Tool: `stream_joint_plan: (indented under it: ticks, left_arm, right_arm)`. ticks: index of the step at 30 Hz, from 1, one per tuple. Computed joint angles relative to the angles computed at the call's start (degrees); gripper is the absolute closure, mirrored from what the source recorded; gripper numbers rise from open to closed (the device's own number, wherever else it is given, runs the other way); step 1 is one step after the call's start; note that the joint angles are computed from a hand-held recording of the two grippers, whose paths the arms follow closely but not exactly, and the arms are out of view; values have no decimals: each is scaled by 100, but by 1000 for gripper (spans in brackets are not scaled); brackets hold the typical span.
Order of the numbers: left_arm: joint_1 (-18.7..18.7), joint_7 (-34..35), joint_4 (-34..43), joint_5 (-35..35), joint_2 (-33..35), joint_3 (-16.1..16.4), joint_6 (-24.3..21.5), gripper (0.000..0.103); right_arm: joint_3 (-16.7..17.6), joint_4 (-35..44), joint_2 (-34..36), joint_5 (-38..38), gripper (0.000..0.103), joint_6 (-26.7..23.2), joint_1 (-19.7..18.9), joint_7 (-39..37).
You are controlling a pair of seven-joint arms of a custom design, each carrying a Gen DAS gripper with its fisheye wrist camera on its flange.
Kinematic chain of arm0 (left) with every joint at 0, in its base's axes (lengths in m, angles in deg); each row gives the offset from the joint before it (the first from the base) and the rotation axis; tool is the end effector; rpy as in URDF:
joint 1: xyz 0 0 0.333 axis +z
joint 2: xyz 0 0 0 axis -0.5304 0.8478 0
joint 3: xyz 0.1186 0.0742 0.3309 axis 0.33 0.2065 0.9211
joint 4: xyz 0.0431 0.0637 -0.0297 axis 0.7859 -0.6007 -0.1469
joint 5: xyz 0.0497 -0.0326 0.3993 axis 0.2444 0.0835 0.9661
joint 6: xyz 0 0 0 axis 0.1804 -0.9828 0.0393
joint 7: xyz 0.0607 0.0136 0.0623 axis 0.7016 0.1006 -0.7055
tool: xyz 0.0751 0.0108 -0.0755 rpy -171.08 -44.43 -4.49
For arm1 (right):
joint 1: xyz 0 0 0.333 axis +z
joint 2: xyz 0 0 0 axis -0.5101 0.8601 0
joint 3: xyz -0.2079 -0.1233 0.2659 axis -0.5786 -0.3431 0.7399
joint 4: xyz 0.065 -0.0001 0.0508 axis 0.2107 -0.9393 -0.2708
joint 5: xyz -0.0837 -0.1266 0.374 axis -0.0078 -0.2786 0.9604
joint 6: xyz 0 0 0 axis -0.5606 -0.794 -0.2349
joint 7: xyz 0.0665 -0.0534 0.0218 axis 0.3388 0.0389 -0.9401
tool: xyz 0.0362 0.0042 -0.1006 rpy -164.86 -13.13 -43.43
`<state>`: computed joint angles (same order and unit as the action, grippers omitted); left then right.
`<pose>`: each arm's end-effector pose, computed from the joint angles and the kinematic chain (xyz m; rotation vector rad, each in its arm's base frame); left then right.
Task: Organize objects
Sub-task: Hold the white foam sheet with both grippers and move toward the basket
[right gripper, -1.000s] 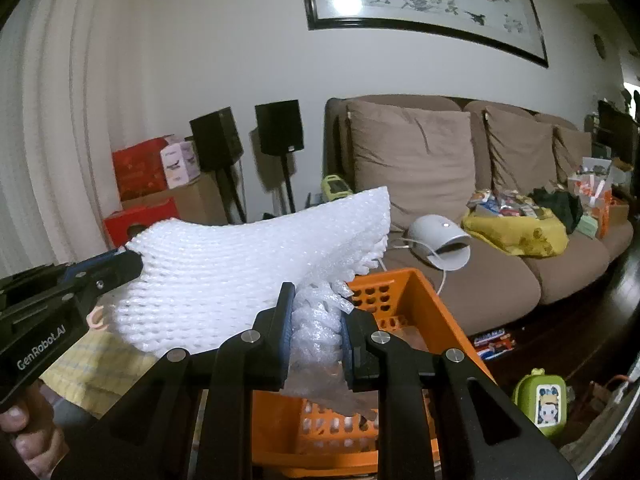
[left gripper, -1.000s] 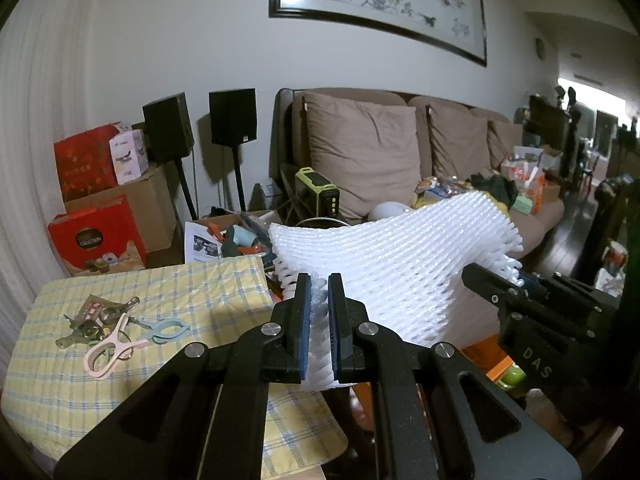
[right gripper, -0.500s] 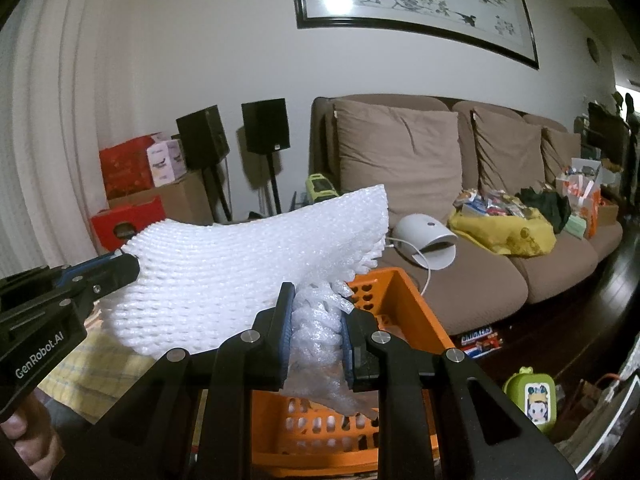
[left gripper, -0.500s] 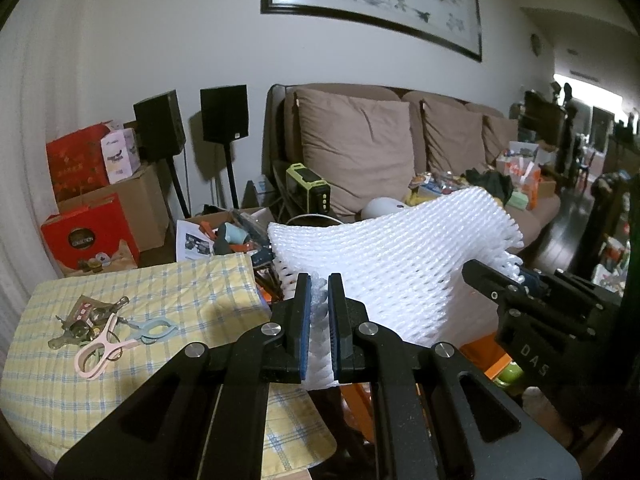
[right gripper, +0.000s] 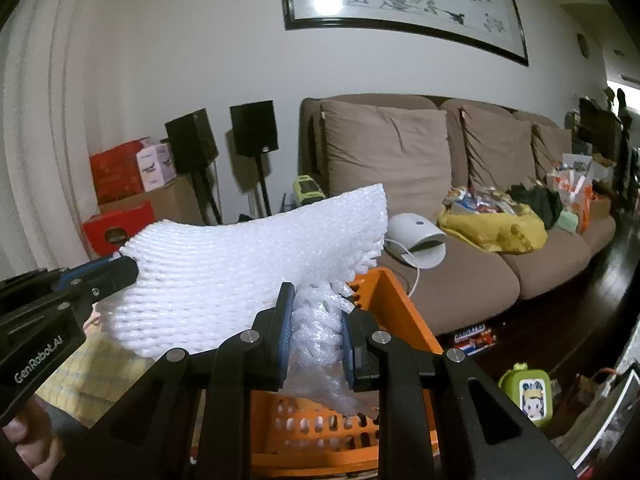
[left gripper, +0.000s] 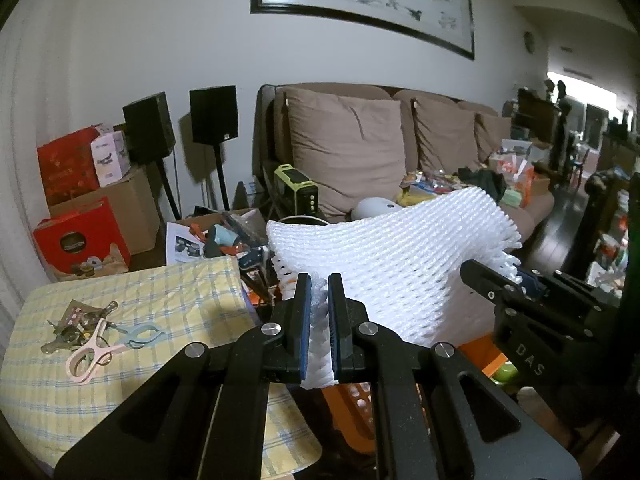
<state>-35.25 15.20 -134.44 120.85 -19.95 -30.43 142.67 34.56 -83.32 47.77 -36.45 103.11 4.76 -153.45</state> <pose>0.4952 -0.2211 0.4882 -1.0709 2.1495 -1.2366 0.4381 0.4065 0.4465 -1.2458 1.8138 -1.0453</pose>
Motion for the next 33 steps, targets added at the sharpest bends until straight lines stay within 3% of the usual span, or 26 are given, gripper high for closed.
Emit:
stream_joint_plan:
  ticks: [8,12,20,26,33]
  left_arm:
    - [-47,-68,29,74,39,-39,-44,95]
    - [-68,-458,149,430,86,-57,-59,95]
    - [-138,-380,112,333,92,-69,-72,95]
    - [-149,-950,353,906,200,-51,-77,95]
    - [-187,-1005,380,957,218,-3,-50,95]
  right_arm:
    - [-7,-64,-42,113,83,-32,-31,20]
    - [-7,-137,-105,117,83,-14,-61,66]
    - [20,-245,-187,154,83,13,-131,109]
    - [33,-275,-209,188,83,-15,-148,95]
    - [39,-312,-231,202,83,5,-169,100]
